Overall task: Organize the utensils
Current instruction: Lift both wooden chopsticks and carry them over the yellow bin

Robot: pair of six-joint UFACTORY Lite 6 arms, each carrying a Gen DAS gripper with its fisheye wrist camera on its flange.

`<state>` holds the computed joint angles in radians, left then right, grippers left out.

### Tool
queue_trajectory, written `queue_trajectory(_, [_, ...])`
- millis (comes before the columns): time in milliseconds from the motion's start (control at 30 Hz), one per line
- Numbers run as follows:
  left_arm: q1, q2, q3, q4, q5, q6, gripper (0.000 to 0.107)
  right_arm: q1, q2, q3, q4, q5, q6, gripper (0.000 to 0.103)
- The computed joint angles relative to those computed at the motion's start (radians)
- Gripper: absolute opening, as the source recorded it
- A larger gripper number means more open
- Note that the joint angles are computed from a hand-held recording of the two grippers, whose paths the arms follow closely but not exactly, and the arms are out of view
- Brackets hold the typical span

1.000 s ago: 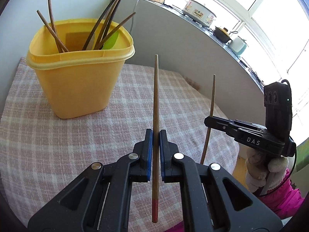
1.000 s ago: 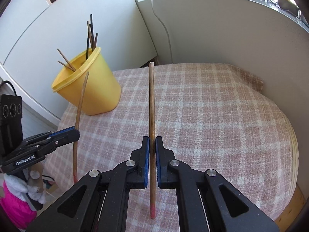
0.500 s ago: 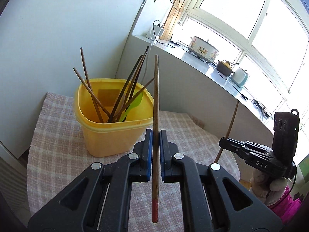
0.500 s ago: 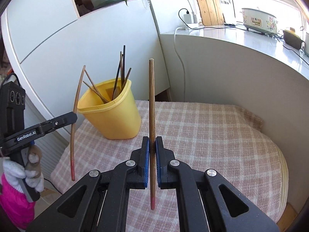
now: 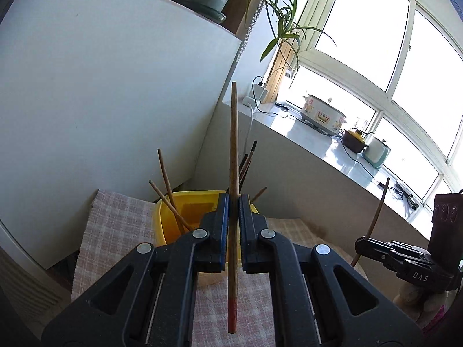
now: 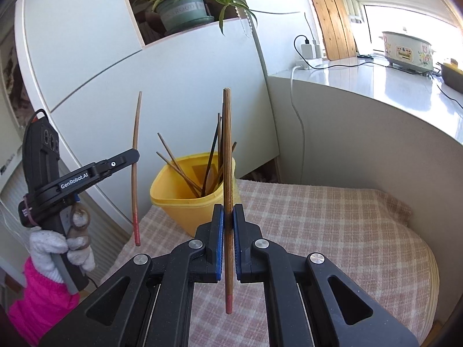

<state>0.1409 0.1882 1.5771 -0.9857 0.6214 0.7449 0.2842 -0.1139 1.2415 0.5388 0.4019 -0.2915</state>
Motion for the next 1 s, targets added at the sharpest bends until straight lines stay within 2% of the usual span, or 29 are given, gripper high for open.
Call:
queue_trajectory(167, [0.015,0.076,0.098,-0.018,-0.019,-0.006,0.005,0.023,0.066,0.102,-0.017,-0.011,0.024,0.005])
queue_trajectory(600, [0.021,0.298,0.372,0.07,-0.045,-0.106,0.005,0.054,0.278,0.398,-0.054,-0.008,0.077,0.005])
queue_trajectory(800, [0.011,0.34,0.41,0.086,-0.067,-0.112,0.005,0.063,0.363,0.526,-0.081,0.008,0.118,0.005])
queue_trajectory(1000, [0.018,0.361,0.411,0.067,-0.066,-0.091,0.005,0.088,0.433,0.611,-0.224,-0.029,0.261,0.005])
